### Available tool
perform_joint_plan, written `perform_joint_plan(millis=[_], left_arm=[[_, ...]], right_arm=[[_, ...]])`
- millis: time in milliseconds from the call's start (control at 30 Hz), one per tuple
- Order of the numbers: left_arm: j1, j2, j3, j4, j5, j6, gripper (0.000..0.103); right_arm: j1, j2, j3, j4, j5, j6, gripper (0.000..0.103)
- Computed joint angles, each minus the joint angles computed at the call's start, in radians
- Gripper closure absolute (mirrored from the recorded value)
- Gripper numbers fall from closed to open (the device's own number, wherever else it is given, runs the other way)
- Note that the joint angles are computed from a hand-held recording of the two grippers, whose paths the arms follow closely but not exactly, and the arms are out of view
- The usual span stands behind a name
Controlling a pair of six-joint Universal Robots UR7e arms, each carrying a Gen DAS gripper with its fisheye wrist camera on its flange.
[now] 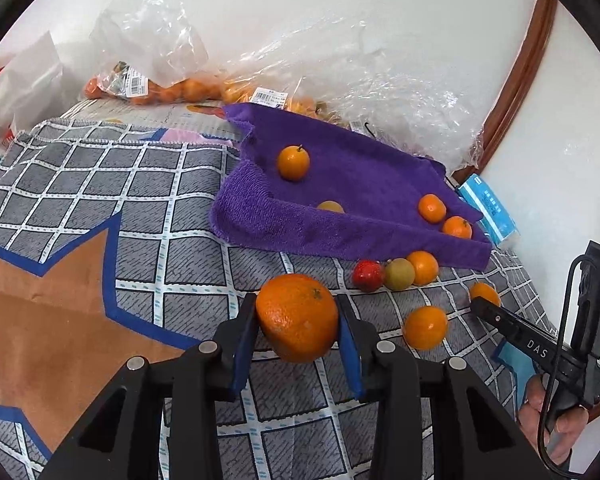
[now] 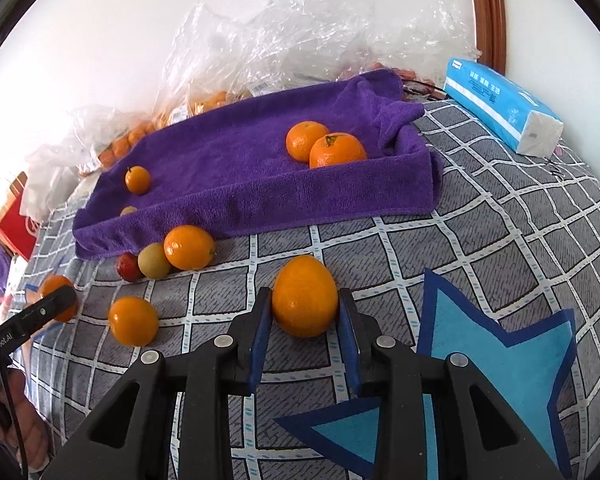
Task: Organize fruits
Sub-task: 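Lift and carry the oval fruit and large orange over the purple towel with both tools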
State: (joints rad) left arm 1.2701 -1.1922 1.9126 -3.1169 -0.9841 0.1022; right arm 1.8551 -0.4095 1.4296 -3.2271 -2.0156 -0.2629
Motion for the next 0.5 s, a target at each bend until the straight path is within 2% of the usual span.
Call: perform_joint_plan(millis=[200, 500], left_arm=[[-0.008, -0.005, 0.018, -0.046, -0.014, 0.026, 0.068], [-0.009, -0.019, 0.032, -0.07, -0.035, 0.025, 0.068]], right_arm=[[-0.001, -0.01, 0.03, -0.071, 0.023, -0.008, 0.071], [0.023, -0.005, 0.032, -0.097, -0.05, -0.008, 0.071]])
